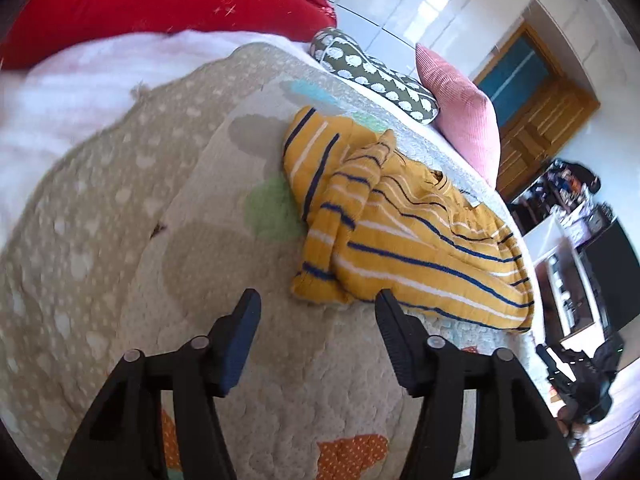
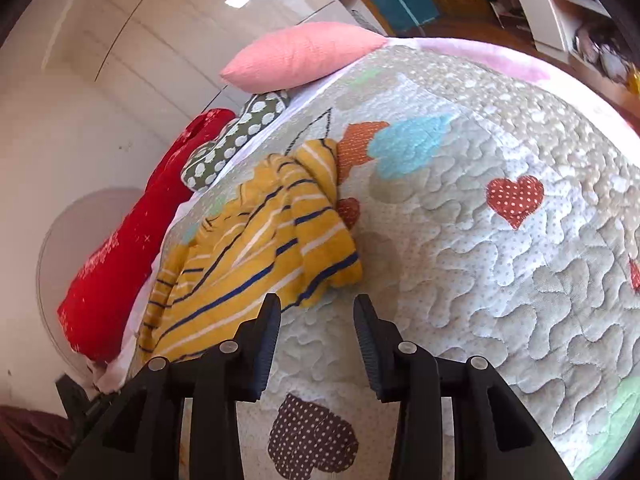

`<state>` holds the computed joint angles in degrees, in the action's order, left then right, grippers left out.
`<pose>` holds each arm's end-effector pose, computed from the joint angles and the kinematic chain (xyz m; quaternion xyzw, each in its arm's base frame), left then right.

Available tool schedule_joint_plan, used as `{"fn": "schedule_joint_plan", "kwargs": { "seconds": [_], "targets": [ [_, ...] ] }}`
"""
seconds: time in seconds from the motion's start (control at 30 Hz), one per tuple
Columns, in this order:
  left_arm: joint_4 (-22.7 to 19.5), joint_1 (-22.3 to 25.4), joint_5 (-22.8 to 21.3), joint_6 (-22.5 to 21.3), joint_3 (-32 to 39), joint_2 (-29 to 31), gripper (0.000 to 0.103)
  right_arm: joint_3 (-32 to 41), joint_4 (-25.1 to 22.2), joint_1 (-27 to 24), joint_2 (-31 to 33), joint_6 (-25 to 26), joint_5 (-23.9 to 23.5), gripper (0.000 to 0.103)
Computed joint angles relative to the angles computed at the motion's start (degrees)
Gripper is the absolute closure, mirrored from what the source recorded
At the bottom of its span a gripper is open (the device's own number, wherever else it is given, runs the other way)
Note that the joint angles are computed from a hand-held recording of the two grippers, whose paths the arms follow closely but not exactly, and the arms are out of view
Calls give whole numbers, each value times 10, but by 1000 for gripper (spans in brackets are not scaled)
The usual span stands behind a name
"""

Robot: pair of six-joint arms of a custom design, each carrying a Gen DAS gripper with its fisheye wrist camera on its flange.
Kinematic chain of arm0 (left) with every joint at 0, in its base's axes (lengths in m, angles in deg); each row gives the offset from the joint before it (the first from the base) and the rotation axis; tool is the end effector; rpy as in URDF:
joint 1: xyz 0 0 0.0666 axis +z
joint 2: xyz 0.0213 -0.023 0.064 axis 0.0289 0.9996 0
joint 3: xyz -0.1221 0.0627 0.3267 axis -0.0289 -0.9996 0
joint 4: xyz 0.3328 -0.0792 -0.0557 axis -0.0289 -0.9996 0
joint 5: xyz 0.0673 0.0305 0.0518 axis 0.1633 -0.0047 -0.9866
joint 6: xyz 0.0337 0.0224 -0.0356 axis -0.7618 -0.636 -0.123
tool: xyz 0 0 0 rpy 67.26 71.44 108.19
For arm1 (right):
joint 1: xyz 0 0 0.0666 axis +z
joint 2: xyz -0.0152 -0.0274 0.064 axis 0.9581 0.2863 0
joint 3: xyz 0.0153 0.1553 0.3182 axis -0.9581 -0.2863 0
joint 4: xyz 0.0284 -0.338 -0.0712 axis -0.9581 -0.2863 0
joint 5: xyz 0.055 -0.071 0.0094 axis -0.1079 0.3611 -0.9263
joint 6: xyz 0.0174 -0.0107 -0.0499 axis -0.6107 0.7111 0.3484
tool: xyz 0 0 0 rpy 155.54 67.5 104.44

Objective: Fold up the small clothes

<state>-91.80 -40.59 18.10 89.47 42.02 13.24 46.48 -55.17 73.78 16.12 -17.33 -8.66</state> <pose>0.2754 -0.2318 0.5034 -0.2530 0.8980 -0.1368 0.3329 0.3650 0.0206 0.5062 0.0417 0.9006 0.3033 0.3084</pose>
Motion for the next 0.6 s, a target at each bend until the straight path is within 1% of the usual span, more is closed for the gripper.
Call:
{"fn": "schedule_joint_plan", "kwargs": {
  "seconds": [0.03,0.07,0.13,0.17,0.2,0.27,0.3,0.33,0.37,0.4,0.43,0.5,0.57,0.6],
  "targets": [
    [-33,8,0,-39,47,35,26,7,-6,15,-2,15,7,60],
    [-62,17,-5,-77,93,70,24,10,-10,32,-5,32,14,59],
    [-123,37,-27,-134,183,146,23,16,-13,73,-6,55,33,57],
    [-157,52,-28,-157,228,188,23,21,-11,98,-2,62,41,57],
    [-181,67,-22,-175,261,221,23,23,-12,119,1,73,47,57],
    [-207,99,-15,-203,299,269,23,34,-15,163,14,91,70,57],
    [-208,117,-9,-212,303,283,23,41,-17,185,23,100,84,57],
    [-185,135,10,-218,291,282,23,51,-20,205,32,109,96,57],
    [-162,153,35,-216,275,274,23,60,-21,223,43,117,106,57],
    [-148,169,52,-209,268,270,25,72,-23,241,53,126,115,57],
    [-128,185,68,-206,257,263,31,83,-25,258,63,136,125,57],
    [-72,215,115,-197,211,234,37,109,-29,292,89,162,147,55],
    [-17,238,169,-186,158,206,37,133,-26,324,113,190,170,52],
    [10,244,186,-189,131,190,37,142,-22,341,122,203,185,51]
  ]
}}
